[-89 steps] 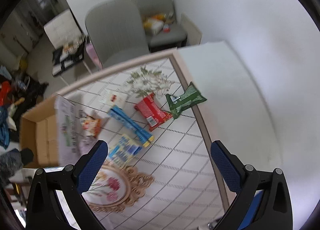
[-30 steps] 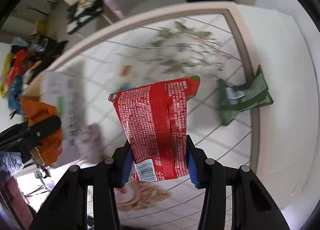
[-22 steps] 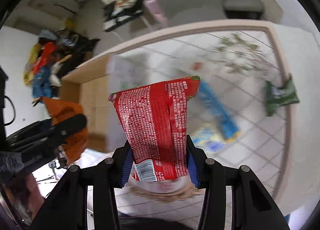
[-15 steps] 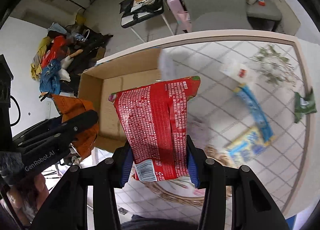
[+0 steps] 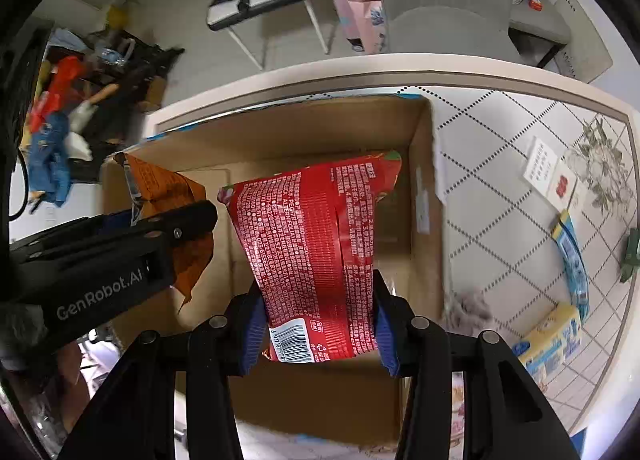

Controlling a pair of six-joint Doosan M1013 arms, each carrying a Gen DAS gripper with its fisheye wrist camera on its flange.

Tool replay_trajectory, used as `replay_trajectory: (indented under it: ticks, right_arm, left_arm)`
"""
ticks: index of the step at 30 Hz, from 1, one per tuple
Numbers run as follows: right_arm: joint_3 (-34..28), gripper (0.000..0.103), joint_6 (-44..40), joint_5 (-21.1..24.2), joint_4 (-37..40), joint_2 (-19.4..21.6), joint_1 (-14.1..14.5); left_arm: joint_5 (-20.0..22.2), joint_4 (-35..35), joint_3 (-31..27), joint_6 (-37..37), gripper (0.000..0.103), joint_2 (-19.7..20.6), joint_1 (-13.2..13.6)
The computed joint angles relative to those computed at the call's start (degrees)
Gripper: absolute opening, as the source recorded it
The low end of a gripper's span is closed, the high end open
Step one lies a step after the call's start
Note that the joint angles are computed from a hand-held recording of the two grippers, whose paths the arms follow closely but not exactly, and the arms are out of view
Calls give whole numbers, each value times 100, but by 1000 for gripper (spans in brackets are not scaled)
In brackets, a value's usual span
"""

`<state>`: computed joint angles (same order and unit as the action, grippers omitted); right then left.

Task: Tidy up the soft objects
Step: 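Carry both bags into the box and open both tools, then grasp the milk carton with left tool while right tool grasps green bag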

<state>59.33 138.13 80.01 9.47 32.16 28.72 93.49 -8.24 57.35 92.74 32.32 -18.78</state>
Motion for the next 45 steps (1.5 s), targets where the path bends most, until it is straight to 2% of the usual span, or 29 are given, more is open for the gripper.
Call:
replay_trajectory:
  ticks: [5, 8, 10, 11, 12, 13, 14, 17, 19, 21, 24, 35, 41, 45]
  right_arm:
    - [-270, 50, -178, 256, 53, 383, -49]
    - [-263, 50, -127, 212, -12, 420, -65]
    - [-258, 54, -76, 210, -7, 421, -81]
    - [-256, 59, -47, 210, -17, 413, -83]
    - [-252, 70, -17, 213, -48, 397, -81]
    - [-252, 78, 7, 206, -73, 381, -74]
    - [-259, 80, -1, 225, -84, 369, -67]
    - [-319, 81, -59, 352, -172, 356, -23]
    - [-366, 87, -72, 509, -348, 324, 42]
    - [-408, 90, -88, 632, -462, 298, 109]
    - [-396, 98, -17, 683, -618, 213, 220]
    - [-283, 99, 206, 818, -1043, -137, 588]
    - [-290, 99, 363, 752, -1274, -359, 814]
    - [-231, 99, 500, 632, -1258, -481, 904]
  left_arm:
    - [79, -5, -144, -85, 46, 244, 44]
    - [144, -93, -229, -91, 46, 325, 70]
    - [122, -44, -259, -67, 52, 321, 60]
    - [101, 10, -267, -26, 67, 304, 50]
    - [100, 85, -284, 19, 83, 301, 44]
    - [65, 169, -273, 38, 89, 279, 37]
    - [-6, 257, -234, 44, 90, 239, 28]
    - [-106, 254, -154, 37, 90, 144, 79]
    - [-152, 171, -68, 45, 91, 61, 128]
    - [-258, 165, 71, 32, 97, -69, 163]
    - [-445, 158, 348, 40, 98, -329, 220]
    - [-1009, 222, 1209, 99, 98, -1288, 324]
    - [-1027, 199, 1347, 92, 98, -1598, 368]
    - [-865, 134, 1415, 16, 98, -1759, 408]
